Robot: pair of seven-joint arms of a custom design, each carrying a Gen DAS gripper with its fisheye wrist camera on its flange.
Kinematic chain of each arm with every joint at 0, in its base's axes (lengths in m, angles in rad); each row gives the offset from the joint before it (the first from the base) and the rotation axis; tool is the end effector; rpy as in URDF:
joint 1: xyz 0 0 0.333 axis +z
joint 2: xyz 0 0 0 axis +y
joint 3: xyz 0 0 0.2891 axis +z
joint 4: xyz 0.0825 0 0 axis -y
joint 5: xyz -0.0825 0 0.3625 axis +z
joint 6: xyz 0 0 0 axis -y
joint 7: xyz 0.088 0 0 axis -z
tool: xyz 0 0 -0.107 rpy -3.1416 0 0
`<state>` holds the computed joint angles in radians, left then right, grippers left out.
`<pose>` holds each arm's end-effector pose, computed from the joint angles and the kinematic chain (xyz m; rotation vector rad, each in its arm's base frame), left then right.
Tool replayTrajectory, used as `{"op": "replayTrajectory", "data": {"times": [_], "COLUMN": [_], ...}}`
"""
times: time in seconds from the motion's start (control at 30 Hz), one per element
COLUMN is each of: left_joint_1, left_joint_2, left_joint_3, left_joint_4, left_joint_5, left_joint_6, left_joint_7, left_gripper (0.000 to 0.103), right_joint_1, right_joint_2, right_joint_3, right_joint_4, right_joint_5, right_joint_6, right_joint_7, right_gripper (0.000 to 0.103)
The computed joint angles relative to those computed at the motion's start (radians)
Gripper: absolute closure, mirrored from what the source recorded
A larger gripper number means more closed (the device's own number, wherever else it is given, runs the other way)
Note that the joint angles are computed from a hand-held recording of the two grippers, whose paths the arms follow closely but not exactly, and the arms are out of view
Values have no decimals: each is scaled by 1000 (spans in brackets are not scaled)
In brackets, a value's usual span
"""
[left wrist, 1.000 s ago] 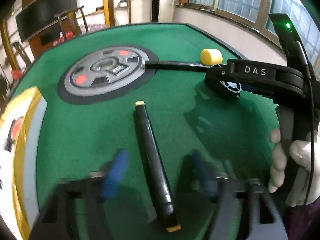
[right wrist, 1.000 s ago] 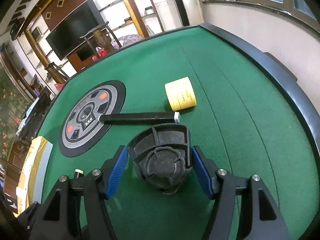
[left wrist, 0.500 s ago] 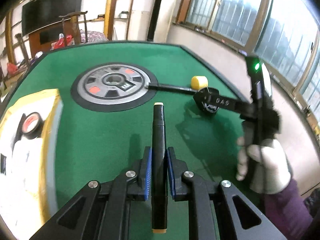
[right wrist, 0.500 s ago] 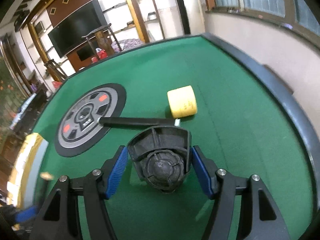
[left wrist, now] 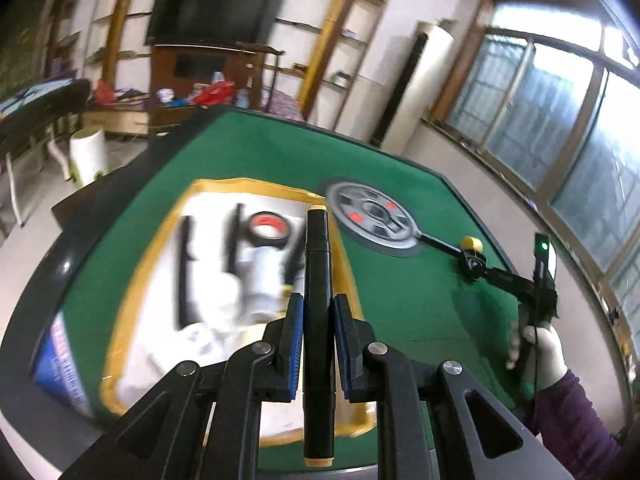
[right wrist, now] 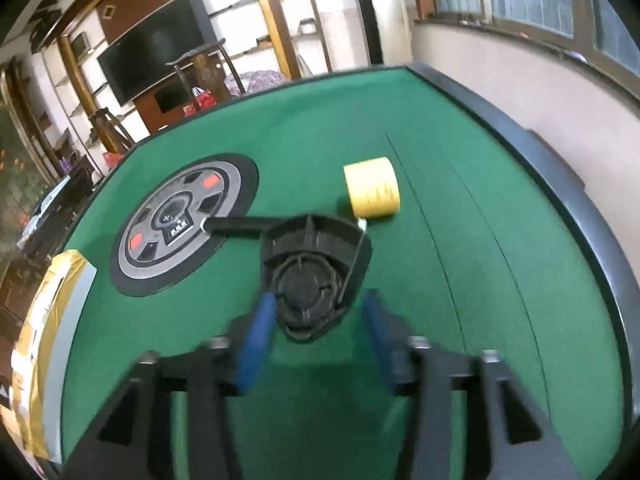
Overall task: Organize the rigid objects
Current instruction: 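Carry the marker and fan base into the tray and open both tools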
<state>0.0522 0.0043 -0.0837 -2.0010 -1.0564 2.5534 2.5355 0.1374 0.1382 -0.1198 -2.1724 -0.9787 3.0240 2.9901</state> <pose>0.5753 -0.0060 0.4921 -1.6244 2.0799 -1.2897 0.5578 0.0733 0.3763 -1.3053 2.0982 -0.6442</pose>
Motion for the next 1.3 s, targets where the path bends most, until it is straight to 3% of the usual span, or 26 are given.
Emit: {"op": "replayTrajectory", "data": {"times": [0.03,0.07,0.13,0.23,0.37,0.47,0.5,0.53,0.63,0.8,0.97,1.07,1.2,1.23,1.3], "left_joint_1": [5,11,19,28,36,44,44,45,46,46,37,32,43,44,59], "left_joint_2": [5,5,-1,1,6,4,1,-3,13,54,94,139,172,174,171], "left_joint_3": [5,9,14,18,20,24,24,24,24,9,-9,-14,-29,-33,-46], "left_joint_4": [1,-1,-14,-24,-37,-48,-53,-56,-39,-11,9,45,79,81,82], "left_joint_5": [-12,-21,-39,-56,-55,-47,-47,-45,-27,9,92,187,226,235,206], "left_joint_6": [-1,-2,1,2,2,0,6,10,17,7,8,32,56,61,40], "left_joint_7": [10,19,41,50,35,28,31,33,21,0,-52,-129,-153,-153,-121], "left_gripper": [89,89,89,89,89,89,89,89,89,89,89,89,88,86,70], "right_joint_1": [7,13,2,-30,-31,9,30,39,36,58,54,79,126,143,169], "right_joint_2": [-8,-21,-37,-17,60,144,164,167,127,11,-39,-8,91,120,211], "right_joint_3": [-9,-18,-8,39,67,61,46,35,30,20,98,144,201,210,234], "right_joint_4": [-3,-6,-10,14,97,227,259,262,202,91,82,145,292,335,464], "right_joint_5": [-27,-75,-99,84,281,345,334,325,337,228,305,393,542,567,633], "right_joint_6": [-9,-19,-26,-41,-74,-257,-314,-322,-268,-212,-177,-165,-191,-208,-256], "right_joint_7": [34,88,120,-54,-230,-324,-325,-317,-316,-215,-348,-470,-652,-682,-761], "right_gripper": [31,25,24,20,20,20,24,40,40,40,40,40,40,40,40]}}
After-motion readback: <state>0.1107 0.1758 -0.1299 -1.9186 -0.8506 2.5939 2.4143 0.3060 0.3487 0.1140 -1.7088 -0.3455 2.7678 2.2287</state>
